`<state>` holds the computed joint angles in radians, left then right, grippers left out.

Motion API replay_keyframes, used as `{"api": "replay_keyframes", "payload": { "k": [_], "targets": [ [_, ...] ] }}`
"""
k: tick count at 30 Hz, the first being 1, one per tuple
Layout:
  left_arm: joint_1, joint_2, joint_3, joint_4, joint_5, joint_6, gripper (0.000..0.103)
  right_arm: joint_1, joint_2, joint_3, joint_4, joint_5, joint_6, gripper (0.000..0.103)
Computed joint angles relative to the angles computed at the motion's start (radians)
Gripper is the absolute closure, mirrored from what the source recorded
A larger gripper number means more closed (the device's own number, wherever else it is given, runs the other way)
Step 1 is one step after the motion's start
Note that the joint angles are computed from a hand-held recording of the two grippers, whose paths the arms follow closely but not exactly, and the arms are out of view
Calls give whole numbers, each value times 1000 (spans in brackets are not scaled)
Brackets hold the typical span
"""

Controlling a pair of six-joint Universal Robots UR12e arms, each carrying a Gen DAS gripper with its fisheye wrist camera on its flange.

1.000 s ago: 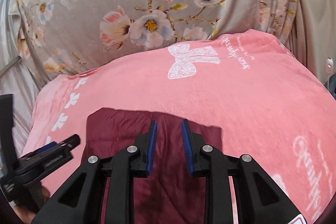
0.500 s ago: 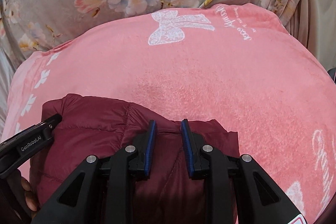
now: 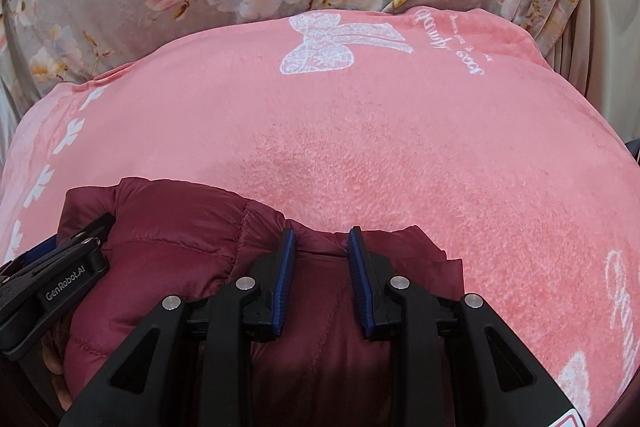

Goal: Fold large clothes

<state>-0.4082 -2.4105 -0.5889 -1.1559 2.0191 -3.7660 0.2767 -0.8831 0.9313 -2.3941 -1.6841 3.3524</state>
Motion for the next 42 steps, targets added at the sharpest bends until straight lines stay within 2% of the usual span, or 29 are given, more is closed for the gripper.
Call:
{"api": "replay_keyframes", "payload": {
  "k": [9,16,21,23,24,26,31,36,39,42],
  "targets": [
    [-13,-10,-3,21,68,17,27,5,5,0,-13,-23,-5,76],
    [-18,-15,0,24,94,24,27,9,8,0,-23,-39,-2,75],
    [-17,-15,3,17,92,25,26,-8,-3,15,-32,31,23,74],
    [-14,1,-13,18,67,35,25,-12,-36,49,-32,43,20,72],
    [-14,15,-27,17,56,45,26,-12,-62,84,-54,51,15,71],
    [-19,66,-95,42,49,61,26,-14,-119,166,-104,76,3,60],
    [-41,187,-272,99,22,79,26,-15,-225,336,-180,121,-4,58],
    [-60,257,-403,109,-15,65,25,-14,-261,415,-196,128,16,57],
    [-70,277,-447,127,6,30,17,-10,-269,443,-211,109,8,54],
    [-78,279,-459,135,28,35,16,-10,-272,461,-224,110,16,50]
  ]
}}
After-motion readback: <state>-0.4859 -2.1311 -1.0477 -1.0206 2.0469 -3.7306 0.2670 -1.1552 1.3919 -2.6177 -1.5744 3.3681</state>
